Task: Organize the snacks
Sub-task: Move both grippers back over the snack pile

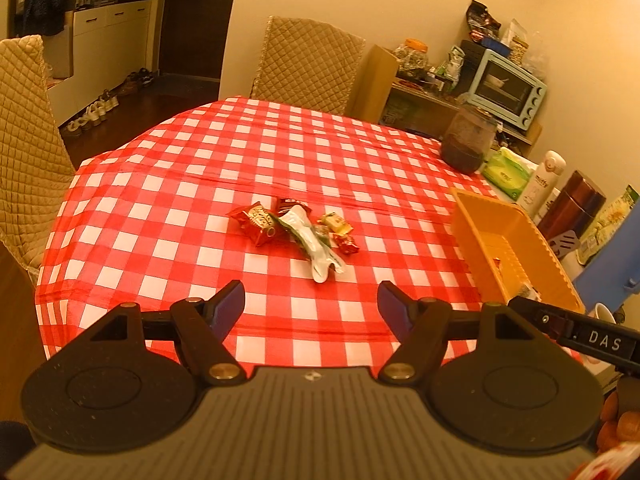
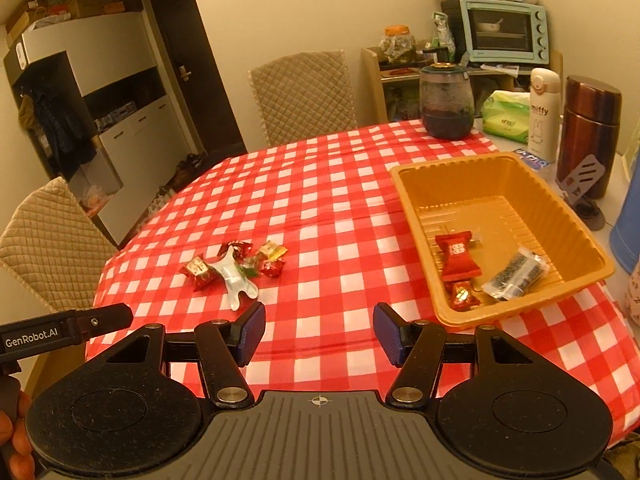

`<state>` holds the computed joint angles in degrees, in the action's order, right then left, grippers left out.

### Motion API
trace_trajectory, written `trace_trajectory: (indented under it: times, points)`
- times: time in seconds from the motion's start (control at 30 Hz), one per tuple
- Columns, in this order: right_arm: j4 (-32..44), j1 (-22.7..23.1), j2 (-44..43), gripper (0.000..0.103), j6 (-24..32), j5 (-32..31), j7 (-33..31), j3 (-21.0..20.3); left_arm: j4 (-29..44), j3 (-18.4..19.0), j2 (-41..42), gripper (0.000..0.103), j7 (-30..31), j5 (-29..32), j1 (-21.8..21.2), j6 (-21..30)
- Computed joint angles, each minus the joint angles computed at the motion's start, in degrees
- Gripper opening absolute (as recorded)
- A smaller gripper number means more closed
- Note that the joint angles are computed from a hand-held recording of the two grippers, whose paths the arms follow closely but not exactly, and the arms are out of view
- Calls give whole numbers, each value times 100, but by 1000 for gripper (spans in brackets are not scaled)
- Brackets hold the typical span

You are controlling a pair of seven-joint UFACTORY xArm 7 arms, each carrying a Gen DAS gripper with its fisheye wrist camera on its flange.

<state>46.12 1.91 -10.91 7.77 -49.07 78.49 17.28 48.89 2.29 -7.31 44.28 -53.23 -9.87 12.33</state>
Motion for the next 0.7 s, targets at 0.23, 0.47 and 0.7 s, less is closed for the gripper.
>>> trace_trajectory:
  times: [0.23, 0.47, 0.7]
  points:
    - [565, 123, 750, 60, -71, -691, 427, -182, 445, -189, 644, 70, -98, -8, 195, -155]
    - [1310, 563, 1714, 60, -189, -826, 318, -684, 1028, -578, 1408, 70, -425, 262, 634, -250]
    - [2232, 904, 2769, 52, -443, -440, -340, -1050, 1603, -964, 2101, 69, -825, 700, 1046, -343]
